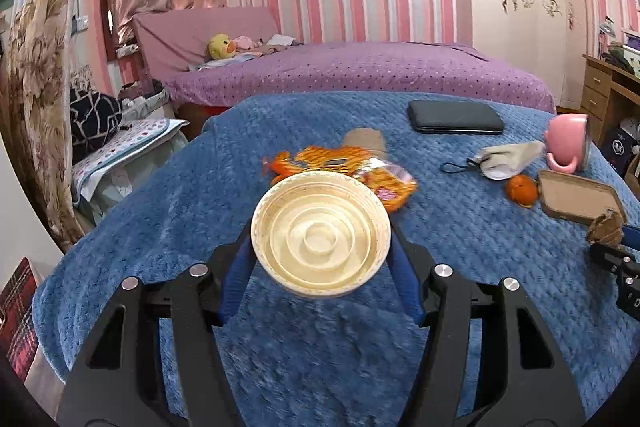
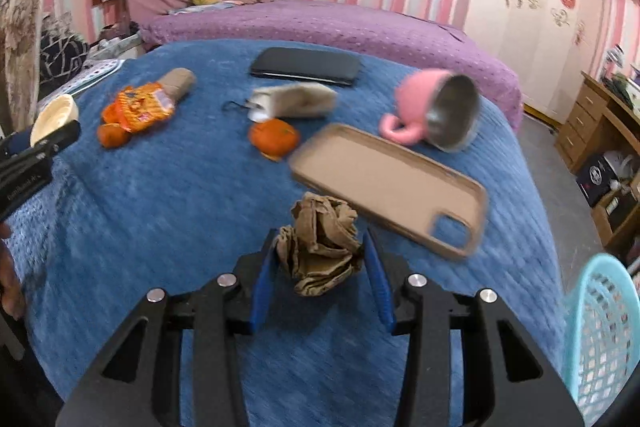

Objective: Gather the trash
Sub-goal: 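Carry the lid with the left tool while the right tool carries the brown paper to the basket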

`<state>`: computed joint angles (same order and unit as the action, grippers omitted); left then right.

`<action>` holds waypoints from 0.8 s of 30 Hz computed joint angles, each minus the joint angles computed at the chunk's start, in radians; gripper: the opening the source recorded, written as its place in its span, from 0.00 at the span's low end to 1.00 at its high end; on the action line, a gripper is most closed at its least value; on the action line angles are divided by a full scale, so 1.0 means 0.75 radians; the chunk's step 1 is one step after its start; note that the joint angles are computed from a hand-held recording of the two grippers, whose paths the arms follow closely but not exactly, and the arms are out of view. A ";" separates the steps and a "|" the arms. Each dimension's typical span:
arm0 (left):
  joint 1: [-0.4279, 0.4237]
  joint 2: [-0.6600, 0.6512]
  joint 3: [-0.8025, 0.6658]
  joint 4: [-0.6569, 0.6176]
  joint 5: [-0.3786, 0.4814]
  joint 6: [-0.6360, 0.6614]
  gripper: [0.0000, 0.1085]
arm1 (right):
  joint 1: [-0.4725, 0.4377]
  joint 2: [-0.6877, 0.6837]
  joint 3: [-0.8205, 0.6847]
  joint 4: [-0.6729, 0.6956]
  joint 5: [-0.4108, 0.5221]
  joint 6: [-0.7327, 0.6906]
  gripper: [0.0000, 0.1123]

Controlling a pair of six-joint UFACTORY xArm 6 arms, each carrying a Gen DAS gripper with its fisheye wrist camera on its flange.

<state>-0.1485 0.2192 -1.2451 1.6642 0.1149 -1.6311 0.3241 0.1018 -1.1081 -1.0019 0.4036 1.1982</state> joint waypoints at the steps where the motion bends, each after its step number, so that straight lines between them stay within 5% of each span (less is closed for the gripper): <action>1: -0.005 -0.003 0.006 -0.022 -0.004 0.018 0.56 | -0.015 -0.029 0.035 -0.012 -0.007 0.019 0.38; 13: -0.174 -0.101 0.096 -0.137 0.001 0.093 0.56 | -0.202 -0.392 0.402 -0.170 -0.039 0.191 0.38; 24: -0.392 -0.142 0.111 -0.290 0.032 0.216 0.56 | -0.422 -0.752 0.673 -0.111 -0.078 0.066 0.38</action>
<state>-0.4422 0.1125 -1.1616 1.4468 0.1391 -1.4692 0.0075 -0.4625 -0.6030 -1.0853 0.3454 1.2477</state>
